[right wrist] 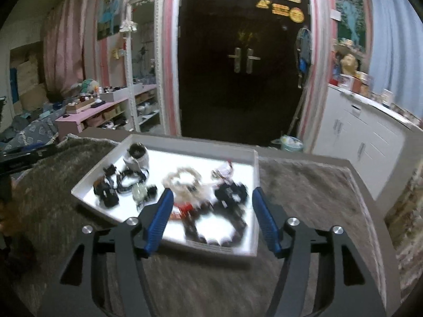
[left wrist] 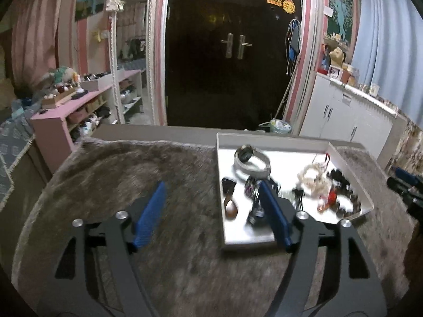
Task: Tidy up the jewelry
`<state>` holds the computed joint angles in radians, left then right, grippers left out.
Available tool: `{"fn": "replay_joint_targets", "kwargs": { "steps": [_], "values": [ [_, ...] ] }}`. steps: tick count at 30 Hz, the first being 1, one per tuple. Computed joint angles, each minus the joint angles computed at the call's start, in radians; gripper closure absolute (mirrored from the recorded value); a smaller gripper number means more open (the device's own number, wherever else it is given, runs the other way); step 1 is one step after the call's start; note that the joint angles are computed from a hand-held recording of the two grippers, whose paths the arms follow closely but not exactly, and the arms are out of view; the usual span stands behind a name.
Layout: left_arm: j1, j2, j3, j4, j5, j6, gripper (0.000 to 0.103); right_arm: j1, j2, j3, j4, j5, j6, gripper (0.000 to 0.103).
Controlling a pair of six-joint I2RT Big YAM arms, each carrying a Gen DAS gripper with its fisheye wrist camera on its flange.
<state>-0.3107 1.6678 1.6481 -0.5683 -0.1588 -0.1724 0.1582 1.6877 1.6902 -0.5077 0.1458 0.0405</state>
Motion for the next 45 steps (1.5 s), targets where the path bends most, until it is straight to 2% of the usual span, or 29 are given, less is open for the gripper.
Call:
{"fn": "replay_joint_targets", "kwargs": {
  "steps": [2, 5, 6, 8, 11, 13, 16, 21, 30, 33, 37, 39, 45],
  "values": [
    [-0.012, -0.056, -0.082, 0.03, -0.032, 0.007, 0.017, 0.0, -0.048, -0.071, 0.016, 0.018, 0.015, 0.028],
    [-0.035, -0.123, -0.189, 0.079, -0.087, 0.021, 0.005, 0.013, -0.115, -0.182, 0.051, 0.07, 0.024, 0.022],
    [-0.045, -0.146, -0.224, 0.098, -0.1, 0.027, 0.003, 0.02, -0.132, -0.214, 0.06, 0.082, 0.028, 0.018],
    [-0.061, -0.18, -0.275, 0.121, -0.119, 0.03, 0.003, 0.027, -0.158, -0.261, 0.07, 0.086, 0.051, 0.018],
    [-0.095, -0.245, -0.378, 0.21, -0.159, 0.063, 0.003, 0.038, -0.183, -0.306, 0.082, 0.086, 0.089, 0.018],
    [-0.112, -0.265, -0.408, 0.216, -0.188, 0.056, 0.003, 0.052, -0.199, -0.338, 0.104, 0.095, 0.108, 0.018],
    [-0.122, -0.271, -0.427, 0.197, -0.192, 0.033, 0.003, 0.076, -0.218, -0.376, 0.138, 0.095, 0.109, 0.018],
    [-0.125, -0.285, -0.491, 0.265, -0.18, 0.039, 0.003, 0.107, -0.209, -0.392, 0.167, 0.084, 0.103, 0.018],
    [-0.145, -0.291, -0.511, 0.348, -0.189, 0.09, 0.003, 0.117, -0.193, -0.408, 0.227, 0.098, 0.112, 0.018],
    [-0.141, -0.297, -0.518, 0.355, -0.198, 0.068, 0.003, 0.118, -0.203, -0.424, 0.249, 0.109, 0.116, 0.008],
    [-0.134, -0.312, -0.538, 0.389, -0.18, 0.062, 0.003, 0.128, -0.22, -0.449, 0.291, 0.135, 0.099, 0.007],
    [-0.138, -0.317, -0.547, 0.404, -0.182, 0.073, 0.003, 0.13, -0.219, -0.446, 0.291, 0.134, 0.091, 0.007],
    [-0.132, -0.31, -0.535, 0.386, -0.165, 0.067, 0.003, 0.123, -0.214, -0.434, 0.267, 0.12, 0.105, 0.007]
  ]
}}
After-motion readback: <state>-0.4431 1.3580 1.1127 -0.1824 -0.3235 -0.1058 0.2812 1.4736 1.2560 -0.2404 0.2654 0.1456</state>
